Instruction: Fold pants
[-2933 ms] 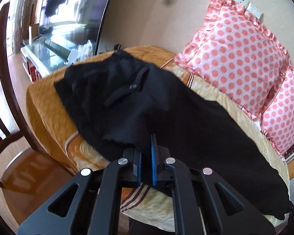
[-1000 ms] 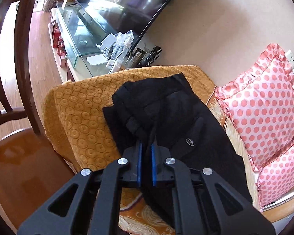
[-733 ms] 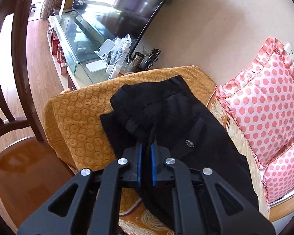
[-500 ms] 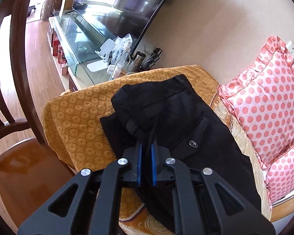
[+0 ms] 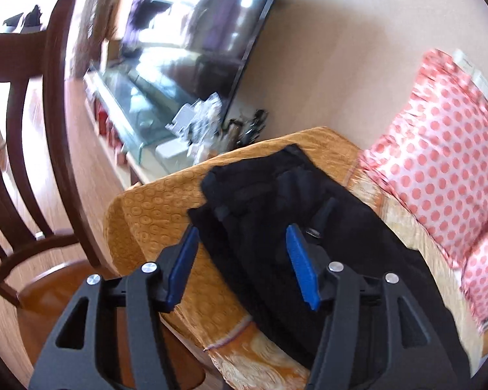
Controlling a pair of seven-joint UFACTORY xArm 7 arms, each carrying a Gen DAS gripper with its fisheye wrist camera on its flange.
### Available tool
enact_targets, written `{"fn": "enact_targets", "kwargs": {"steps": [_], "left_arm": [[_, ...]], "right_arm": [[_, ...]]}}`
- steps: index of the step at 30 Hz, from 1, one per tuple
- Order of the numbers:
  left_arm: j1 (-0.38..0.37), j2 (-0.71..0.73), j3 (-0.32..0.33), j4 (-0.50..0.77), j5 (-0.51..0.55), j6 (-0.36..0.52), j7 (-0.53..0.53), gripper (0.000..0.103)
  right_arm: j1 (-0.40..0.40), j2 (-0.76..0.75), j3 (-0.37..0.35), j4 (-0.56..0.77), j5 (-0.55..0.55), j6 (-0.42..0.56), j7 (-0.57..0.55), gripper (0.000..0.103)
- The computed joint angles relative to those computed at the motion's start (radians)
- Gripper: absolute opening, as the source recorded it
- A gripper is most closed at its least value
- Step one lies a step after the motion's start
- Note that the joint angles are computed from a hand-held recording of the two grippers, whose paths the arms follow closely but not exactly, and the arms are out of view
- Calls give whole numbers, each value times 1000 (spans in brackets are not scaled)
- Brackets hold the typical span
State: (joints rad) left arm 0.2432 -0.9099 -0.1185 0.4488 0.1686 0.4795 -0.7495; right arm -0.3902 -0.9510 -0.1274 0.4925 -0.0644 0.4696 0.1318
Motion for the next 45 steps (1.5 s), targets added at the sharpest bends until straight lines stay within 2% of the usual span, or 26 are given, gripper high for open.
{"fn": "enact_targets", "kwargs": {"steps": [2, 5, 7, 8, 9, 11, 13, 14, 17, 19, 21, 25, 27, 30, 35, 37, 39, 42, 45], "left_arm": [[-63, -14, -33, 0, 1, -11, 24, 68], [-203, 30, -66, 16, -13, -39, 97, 76], [-307, 101, -79, 48, -30, -51, 159, 79], [-345, 128, -77, 58, -40, -62, 186, 80], [-382, 156, -80, 66, -49, -78, 209, 84], [-417, 205, -115, 82, -44, -114, 235, 91], [-426, 250, -157, 99, -24, -138, 240, 92], [-431, 269, -165, 104, -22, -148, 239, 93], [-453, 317, -165, 118, -28, -150, 237, 93], [-449, 334, -171, 119, -22, -137, 224, 93], [-446, 356, -174, 128, -14, -135, 211, 94], [-448, 360, -178, 114, 5, -157, 201, 101], [-431, 363, -197, 118, 31, -157, 188, 101], [-406, 363, -223, 123, 78, -145, 170, 101], [-409, 372, -218, 134, 100, -132, 152, 101], [-415, 376, -211, 138, 102, -129, 152, 101], [-418, 373, -213, 137, 107, -125, 147, 101], [-408, 376, -225, 140, 126, -121, 135, 101], [-408, 370, -230, 137, 136, -116, 120, 101]], "right_arm": [[202, 87, -14, 83, 167, 21, -172, 40], [516, 281, -55, 245, 371, 78, -397, 40], [725, 451, -110, 394, 490, 140, -527, 40], [805, 516, -142, 452, 526, 162, -566, 39], [907, 592, -196, 524, 559, 193, -604, 39], [997, 738, -234, 657, 646, 274, -689, 39], [1009, 881, -225, 790, 713, 372, -746, 39], [1004, 953, -209, 856, 713, 405, -747, 39], [982, 1070, -160, 956, 668, 424, -750, 38], [967, 1109, -133, 989, 625, 430, -754, 33], [960, 1103, -108, 970, 581, 411, -739, 33], [922, 1112, -61, 973, 540, 422, -723, 26], [898, 1097, -35, 952, 546, 427, -732, 20], [864, 1086, 3, 939, 544, 421, -748, 4], [833, 1102, 56, 941, 453, 289, -675, 1], [805, 1119, 78, 965, 466, 278, -665, 1], [789, 1140, 98, 983, 433, 286, -641, 1], [765, 1134, 134, 954, 400, 256, -642, 2], [730, 1108, 155, 932, 364, 242, -599, 8]]}}
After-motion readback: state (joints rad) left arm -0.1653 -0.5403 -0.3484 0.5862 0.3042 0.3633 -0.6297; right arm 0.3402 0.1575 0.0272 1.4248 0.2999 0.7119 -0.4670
